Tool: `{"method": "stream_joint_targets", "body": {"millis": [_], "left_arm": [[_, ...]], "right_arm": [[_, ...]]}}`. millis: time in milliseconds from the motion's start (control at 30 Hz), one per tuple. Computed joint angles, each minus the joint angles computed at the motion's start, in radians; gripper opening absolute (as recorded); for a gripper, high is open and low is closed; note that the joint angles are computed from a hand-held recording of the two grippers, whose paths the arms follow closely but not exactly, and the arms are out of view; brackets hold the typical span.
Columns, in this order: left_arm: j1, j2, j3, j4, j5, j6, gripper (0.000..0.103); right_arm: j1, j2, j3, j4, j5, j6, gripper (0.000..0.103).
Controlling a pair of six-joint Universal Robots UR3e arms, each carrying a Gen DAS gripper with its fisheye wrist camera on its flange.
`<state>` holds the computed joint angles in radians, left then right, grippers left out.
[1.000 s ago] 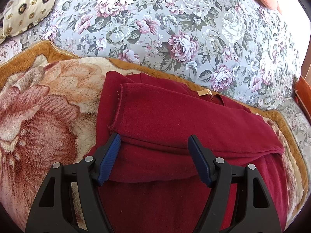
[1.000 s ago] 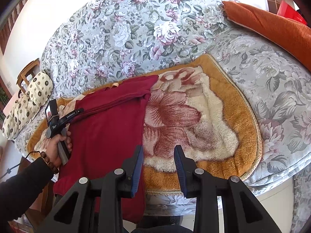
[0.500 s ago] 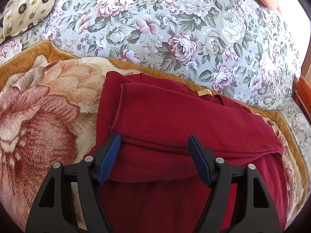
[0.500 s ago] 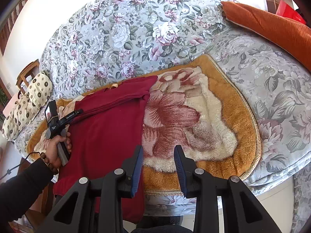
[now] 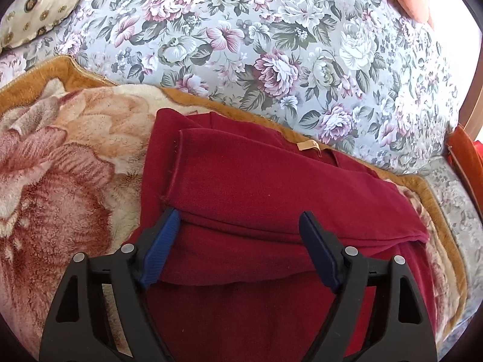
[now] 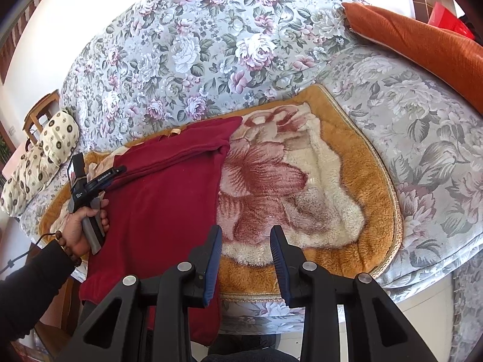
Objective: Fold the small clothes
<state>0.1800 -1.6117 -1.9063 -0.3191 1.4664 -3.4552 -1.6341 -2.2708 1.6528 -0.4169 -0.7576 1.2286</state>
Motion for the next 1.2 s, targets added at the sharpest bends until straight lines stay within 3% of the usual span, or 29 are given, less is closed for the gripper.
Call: {"method": "stream_joint_targets", "body": {"millis": [400, 667, 1000, 1200], "left_arm": [[0.008, 0.004, -0.002, -0.002, -0.014, 0.005, 0.083], [0.010, 0.006, -0.005, -0.001, -0.016, 0.008, 0.083], [0.038, 0.016, -0.021, 0.010, -0.069, 0.013, 0.086], [0.033, 0.013, -0.013, 0.002, -0.065, 0.018, 0.086]], "right_arm": [[-0.016, -0.044, 0.014, -0.015, -0.004, -0.001, 0.031], [-0.111, -0.056, -0.019, 0.106, -0.022, -0.114, 0.031], [-0.072, -0.091, -0.001, 0.050, -0.008, -0.075, 0.031], [-0.180, -0.124, -0.043, 0.162, -0.033, -0.188, 0.031]]}}
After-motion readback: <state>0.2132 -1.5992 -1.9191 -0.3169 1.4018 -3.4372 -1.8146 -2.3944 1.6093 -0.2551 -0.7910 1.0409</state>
